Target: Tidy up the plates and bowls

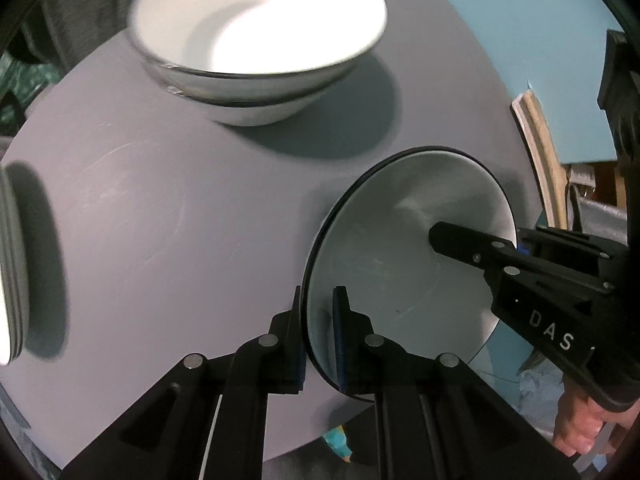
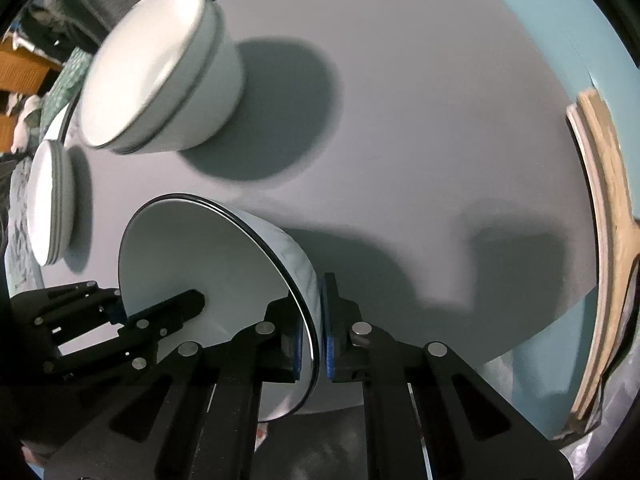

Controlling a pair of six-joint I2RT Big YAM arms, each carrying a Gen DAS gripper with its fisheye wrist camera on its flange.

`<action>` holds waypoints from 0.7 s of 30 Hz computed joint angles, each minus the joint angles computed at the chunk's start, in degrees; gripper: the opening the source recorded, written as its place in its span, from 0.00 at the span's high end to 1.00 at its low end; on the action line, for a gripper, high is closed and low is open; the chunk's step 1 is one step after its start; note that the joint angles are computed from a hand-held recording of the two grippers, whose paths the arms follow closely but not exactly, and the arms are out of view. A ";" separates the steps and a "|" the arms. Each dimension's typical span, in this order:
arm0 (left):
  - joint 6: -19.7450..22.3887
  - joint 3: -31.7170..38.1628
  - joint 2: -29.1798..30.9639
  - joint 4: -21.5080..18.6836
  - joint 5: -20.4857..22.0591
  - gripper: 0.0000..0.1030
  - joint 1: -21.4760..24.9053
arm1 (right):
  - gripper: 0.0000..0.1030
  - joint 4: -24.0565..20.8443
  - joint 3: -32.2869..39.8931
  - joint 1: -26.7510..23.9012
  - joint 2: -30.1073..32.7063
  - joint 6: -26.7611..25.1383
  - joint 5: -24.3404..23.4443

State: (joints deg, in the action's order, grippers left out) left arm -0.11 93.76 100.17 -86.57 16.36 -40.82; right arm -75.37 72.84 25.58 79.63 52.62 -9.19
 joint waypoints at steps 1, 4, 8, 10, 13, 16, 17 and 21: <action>-0.21 -0.24 -0.55 0.01 -0.10 0.90 0.25 | 0.92 -0.55 1.05 0.22 0.57 -0.15 0.01; -0.02 0.32 -1.85 -0.81 -0.47 0.90 1.67 | 0.92 -2.27 4.24 1.43 1.91 -0.47 0.55; 0.24 1.79 -2.74 -1.57 -0.69 0.90 2.89 | 0.92 -4.07 7.68 1.63 2.84 -1.83 1.01; 0.51 2.82 -2.82 -1.97 -0.52 0.90 4.08 | 0.92 -4.62 8.55 1.76 2.82 -2.29 1.34; 0.60 6.71 -1.28 -3.33 -0.23 0.90 5.79 | 0.92 -4.72 8.18 1.95 1.83 -2.78 1.88; -0.36 8.78 -0.46 -3.11 -0.42 0.90 5.84 | 0.92 -5.06 9.34 1.25 2.23 -4.04 2.18; -1.02 9.26 -0.17 -2.82 -0.50 0.90 5.49 | 0.92 -5.37 8.94 1.18 1.33 -4.39 2.37; -2.07 12.08 1.49 -2.59 -0.76 0.90 5.33 | 0.92 -5.67 10.91 0.19 2.38 -6.06 2.92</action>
